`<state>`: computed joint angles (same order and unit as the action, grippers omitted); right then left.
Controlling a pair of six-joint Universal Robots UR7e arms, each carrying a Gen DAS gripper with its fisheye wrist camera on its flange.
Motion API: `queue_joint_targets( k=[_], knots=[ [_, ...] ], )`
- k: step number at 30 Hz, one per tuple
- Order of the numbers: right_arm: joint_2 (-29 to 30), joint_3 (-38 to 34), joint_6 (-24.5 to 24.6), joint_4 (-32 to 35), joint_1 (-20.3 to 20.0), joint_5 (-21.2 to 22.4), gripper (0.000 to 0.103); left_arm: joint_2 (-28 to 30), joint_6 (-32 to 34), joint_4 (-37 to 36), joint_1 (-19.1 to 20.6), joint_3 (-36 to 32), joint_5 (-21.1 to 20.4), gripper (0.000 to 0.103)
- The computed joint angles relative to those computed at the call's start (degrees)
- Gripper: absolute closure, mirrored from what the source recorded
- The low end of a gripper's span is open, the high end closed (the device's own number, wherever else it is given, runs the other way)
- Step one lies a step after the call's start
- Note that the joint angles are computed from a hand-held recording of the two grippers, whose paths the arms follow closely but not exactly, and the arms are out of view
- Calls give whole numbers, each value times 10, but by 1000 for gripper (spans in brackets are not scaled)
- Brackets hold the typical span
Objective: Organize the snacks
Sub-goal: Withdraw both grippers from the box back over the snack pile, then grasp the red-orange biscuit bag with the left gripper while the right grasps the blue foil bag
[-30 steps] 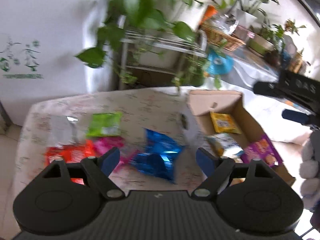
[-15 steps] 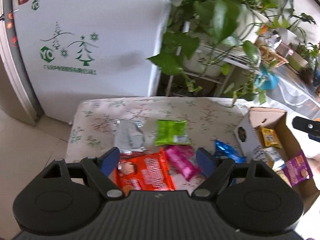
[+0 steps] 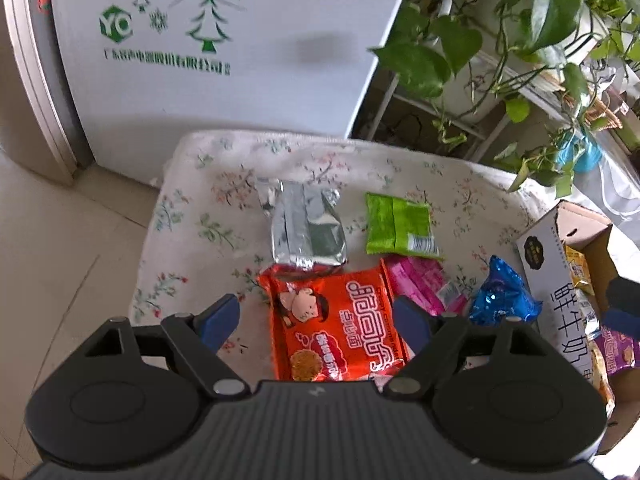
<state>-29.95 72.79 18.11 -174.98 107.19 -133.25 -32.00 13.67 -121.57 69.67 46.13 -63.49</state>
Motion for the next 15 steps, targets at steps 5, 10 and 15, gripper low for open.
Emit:
queue_joint_targets(
  k=[5, 10, 15],
  knots=[
    [10, -16, 49, 43, -7, 11, 0, 18, 3, 30, 4, -18, -5, 20],
    [31, -51, 64, 83, -8, -10, 0, 34, 13, 32, 4, -28, -7, 17],
    [40, -64, 105, 101, -16, -13, 0, 42, 24, 24, 3, -33, -9, 15]
  ],
)
